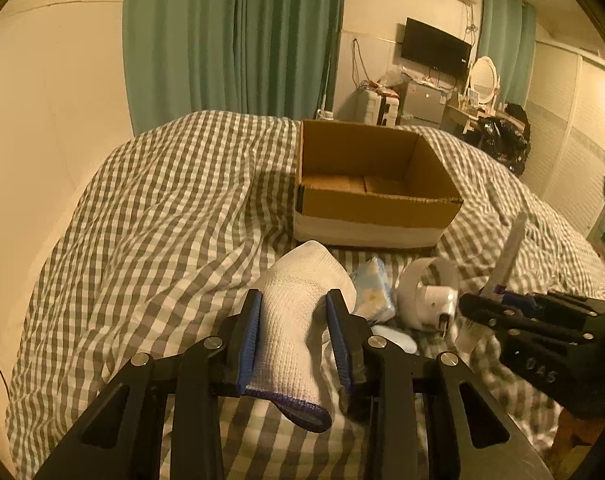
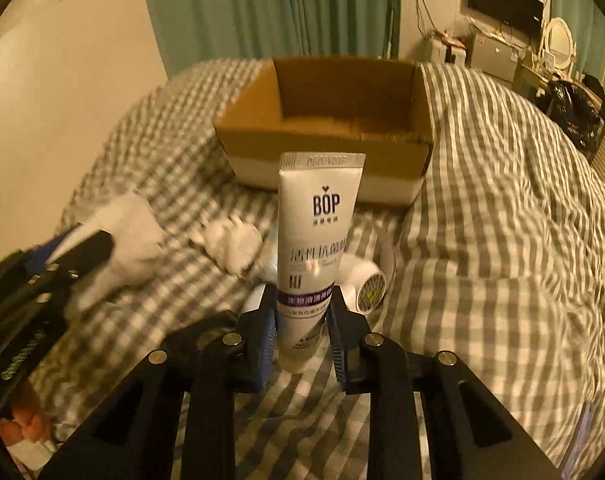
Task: Organize objects
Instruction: 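Grasp the white BOP toothpaste tube with the right gripper while left lifts the sock, then carry the sock into the box and open the left gripper while right carries the tube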
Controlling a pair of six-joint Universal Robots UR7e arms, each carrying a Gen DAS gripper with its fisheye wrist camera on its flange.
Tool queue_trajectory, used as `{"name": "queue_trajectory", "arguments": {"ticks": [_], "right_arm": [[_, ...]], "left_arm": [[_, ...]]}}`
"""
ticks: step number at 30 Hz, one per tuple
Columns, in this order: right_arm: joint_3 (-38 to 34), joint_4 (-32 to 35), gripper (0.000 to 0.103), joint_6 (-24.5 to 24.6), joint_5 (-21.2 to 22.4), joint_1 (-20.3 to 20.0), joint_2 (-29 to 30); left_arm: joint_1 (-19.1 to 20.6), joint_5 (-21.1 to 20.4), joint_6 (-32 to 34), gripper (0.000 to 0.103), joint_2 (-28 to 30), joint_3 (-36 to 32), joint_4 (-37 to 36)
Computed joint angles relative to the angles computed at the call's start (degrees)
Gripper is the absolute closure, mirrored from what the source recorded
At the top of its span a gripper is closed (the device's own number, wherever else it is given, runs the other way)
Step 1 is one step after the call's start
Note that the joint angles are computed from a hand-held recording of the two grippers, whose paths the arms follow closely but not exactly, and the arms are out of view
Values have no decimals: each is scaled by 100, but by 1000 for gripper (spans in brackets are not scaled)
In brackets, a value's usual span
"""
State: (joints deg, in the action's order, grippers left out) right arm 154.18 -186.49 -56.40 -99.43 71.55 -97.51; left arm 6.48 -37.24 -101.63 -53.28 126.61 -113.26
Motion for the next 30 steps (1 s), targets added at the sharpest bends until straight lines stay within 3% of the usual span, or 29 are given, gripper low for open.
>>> {"name": "queue_trajectory", "arguments": {"ticks": [4,10,15,20,26,30], "right_arm": [[-135,626,80,93,213,137,-598],[-614,1253,80,338,296,640,-898],[-1191,1415,80,579,71,1137,-649],[-1780,1469,80,757,-151,1444,-208],[-2503,1423,80,819,-426,1658,556],[-2942,1436,80,810,-446,1590,1055]], "left_arm": [[31,163,175,71,-112,-115,29],[218,532,614,71,-291,-462,151],[487,873,1106,71,-218,-908,278],[865,1139,1974,71,-40,-1262,-219],[1367,1311,3384,71,334,-1598,-1463],[1696,1354,4186,71,617,-1829,-2131]]}}
